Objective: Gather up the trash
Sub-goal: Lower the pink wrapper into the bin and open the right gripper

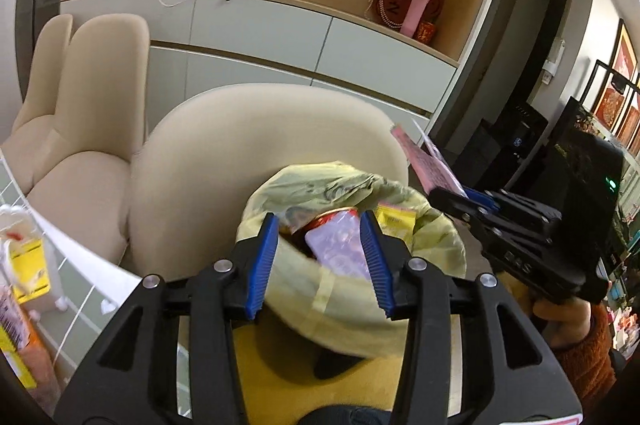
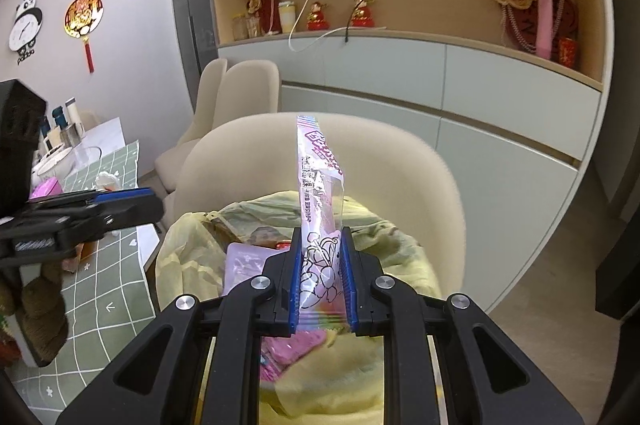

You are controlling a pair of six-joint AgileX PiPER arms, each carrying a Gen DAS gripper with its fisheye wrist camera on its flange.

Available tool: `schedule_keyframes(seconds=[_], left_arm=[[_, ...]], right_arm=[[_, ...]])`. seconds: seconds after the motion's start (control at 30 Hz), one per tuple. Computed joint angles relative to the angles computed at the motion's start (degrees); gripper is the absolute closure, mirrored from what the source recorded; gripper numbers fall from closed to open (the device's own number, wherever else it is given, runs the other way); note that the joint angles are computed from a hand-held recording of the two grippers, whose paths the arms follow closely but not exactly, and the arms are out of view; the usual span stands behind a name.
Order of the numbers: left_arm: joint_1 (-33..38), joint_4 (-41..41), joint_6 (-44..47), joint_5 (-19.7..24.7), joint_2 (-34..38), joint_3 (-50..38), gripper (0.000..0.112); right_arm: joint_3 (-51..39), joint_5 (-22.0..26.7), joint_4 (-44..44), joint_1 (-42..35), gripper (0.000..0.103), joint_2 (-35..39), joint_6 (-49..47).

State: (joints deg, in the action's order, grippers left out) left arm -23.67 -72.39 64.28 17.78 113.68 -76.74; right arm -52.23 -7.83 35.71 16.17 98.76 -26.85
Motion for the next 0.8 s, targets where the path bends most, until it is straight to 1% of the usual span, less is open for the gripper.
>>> schedule_keyframes(seconds=[0.07,0.1,0.17,0.2,0.23,0.27,0.3,0.33,0.37,0.43,0.47,0.5,0.6,0.67,0.7,0.73,0.8], left_arm=[[0.6,0.3,-0.1,0.4,-0.9,1.1,0.070],[1.0,0.2,0.1,0.8,-1.5,2.0,0.069],[1.6,0.6,0.2,1.3,-2.2,3.1,0.066],[2.0,0.4,0.6,1.6,-2.7,3.8,0.065],[2.2,-0.2,1.4,1.5,-3.1,4.5,0.062],[2.3,-0.9,2.3,1.3,-3.6,5.2,0.060],[2.5,-1.4,2.9,1.3,-4.0,5.7,0.059],[2.8,-2.0,3.6,1.1,-4.6,6.6,0.059],[3.0,-2.5,4.1,1.0,-5.0,7.2,0.059],[3.8,-3.5,5.1,0.9,-6.3,8.8,0.059],[4.2,-4.1,5.7,0.9,-7.0,9.6,0.059],[4.8,-5.0,6.7,0.9,-8.0,10.8,0.059],[6.7,-8.2,10.7,1.3,-10.8,14.3,0.058],[8.8,-11.2,14.7,1.7,-13.6,17.6,0.058],[10.4,-13.3,17.6,2.0,-15.4,19.7,0.058],[11.5,-14.7,19.7,2.3,-16.8,21.3,0.058],[14.3,-17.1,23.8,2.9,-19.2,24.0,0.057]], right_arm=[[-1.6,1.0,6.9,0.4,0.085,1.4,-6.8],[-2.4,1.9,7.5,0.4,0.085,2.1,-7.2],[-3.2,3.1,2.9,0.4,0.085,3.0,-2.6],[-3.5,3.5,2.4,0.5,0.084,3.4,-1.9],[-3.2,3.0,4.1,1.0,0.083,3.5,-3.4],[-3.1,2.7,8.2,1.3,0.079,3.6,-7.2],[-2.7,2.0,11.6,1.8,0.071,3.5,-10.3],[-2.3,1.6,12.8,2.0,0.067,3.2,-11.3],[-1.9,1.2,12.8,2.3,0.061,2.9,-11.0],[-0.6,0.7,9.9,2.4,0.055,1.6,-7.5],[0.1,0.2,10.5,2.6,0.054,1.0,-7.6],[0.9,-0.5,13.4,3.0,0.054,0.0,-9.9],[2.8,-1.9,18.0,4.3,0.054,-2.7,-13.1],[4.4,-3.2,18.1,5.5,0.054,-4.5,-12.3],[5.5,-4.1,16.1,6.5,0.054,-5.6,-9.7],[6.1,-4.7,16.1,7.4,0.053,-6.3,-9.3],[7.0,-6.2,19.3,9.8,0.053,-7.3,-11.3]])
